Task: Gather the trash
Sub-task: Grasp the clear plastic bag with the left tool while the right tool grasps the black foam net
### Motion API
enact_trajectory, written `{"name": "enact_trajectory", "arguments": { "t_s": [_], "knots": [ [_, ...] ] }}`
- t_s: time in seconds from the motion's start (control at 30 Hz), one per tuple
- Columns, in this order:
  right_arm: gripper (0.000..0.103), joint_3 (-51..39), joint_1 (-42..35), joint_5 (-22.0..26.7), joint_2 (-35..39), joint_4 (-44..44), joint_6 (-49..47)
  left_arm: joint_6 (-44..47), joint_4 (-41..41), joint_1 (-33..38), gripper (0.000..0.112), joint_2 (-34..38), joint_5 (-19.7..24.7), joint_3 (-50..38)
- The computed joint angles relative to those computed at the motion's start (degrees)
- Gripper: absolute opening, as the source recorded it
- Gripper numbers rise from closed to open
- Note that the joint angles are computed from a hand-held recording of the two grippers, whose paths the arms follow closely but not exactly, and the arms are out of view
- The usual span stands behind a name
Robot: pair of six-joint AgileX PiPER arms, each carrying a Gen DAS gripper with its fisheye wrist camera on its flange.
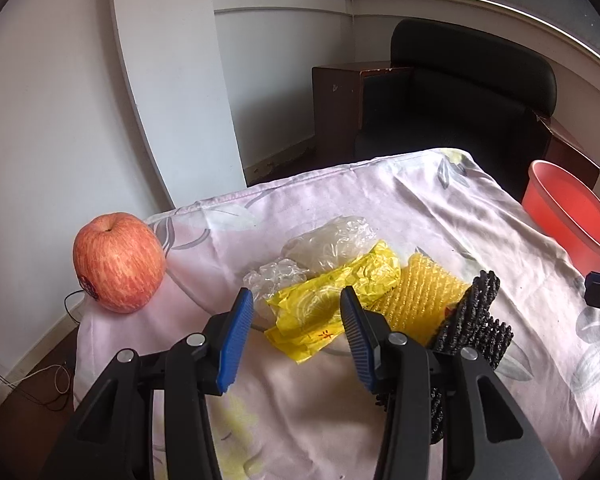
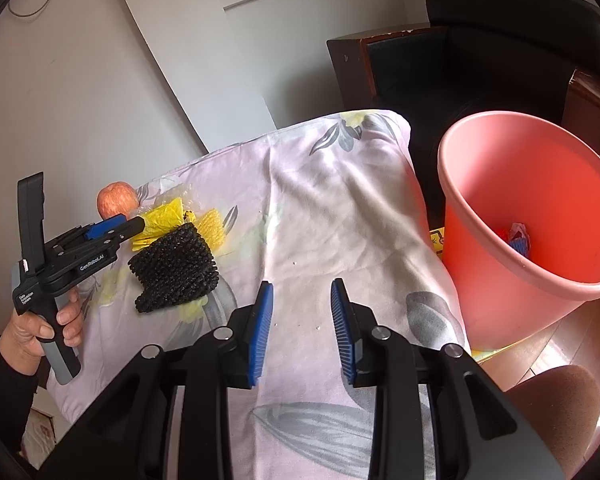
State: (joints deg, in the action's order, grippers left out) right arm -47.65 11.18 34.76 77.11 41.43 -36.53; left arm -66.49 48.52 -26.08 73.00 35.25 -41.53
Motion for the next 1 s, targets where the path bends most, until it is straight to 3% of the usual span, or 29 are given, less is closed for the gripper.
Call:
{"name": "enact_trajectory", "arguments": {
  "t_s": [0.03,0.1,0.13,0.17,0.2,0.37,0.67,0.9,1.0],
  "knots": [
    [0.030,-0.08,0.24,-0.06,0.06,-0.27,0.40,1.71,-2.09,1.14,0.043,-0.03,-1.83,0.25],
    [0.030,-0.18,0.64,-0.18,0.24,-0.48,0.97,6.28,-7.42,2.84,0.027,-0.41,-4.91,0.83],
    [0.030,-0.22,0.67,-0.10,0.38,-0.32,1.04,6.94,-8.67,2.96,0.027,-0.51,-5.48,1.05],
    [0.030,-0.22,0.71,0.02,0.56,0.00,1.09,6.18,-8.72,2.61,0.014,-0.67,-5.66,1.36],
    [0.030,-0.22,0.70,0.21,0.77,0.57,0.98,6.04,-9.43,2.28,0.010,-0.91,-5.81,1.66],
    [0.030,-0.26,1.09,1.98,1.73,3.92,0.11,3.15,-12.03,0.59,0.003,-5.06,-5.30,3.62],
    [0.030,-0.57,6.17,4.25,2.91,7.03,-1.74,-10.19,-11.43,-11.08,0.003,-19.29,5.08,9.12],
    [0.030,-2.57,8.79,7.46,7.68,10.60,-1.28,-29.05,-7.02,-29.27,0.003,-24.94,17.28,13.16],
    [0.031,-4.33,10.01,8.16,10.05,12.41,-0.59,-32.77,-7.17,-34.09,0.003,-25.39,19.64,13.96]
  ]
}}
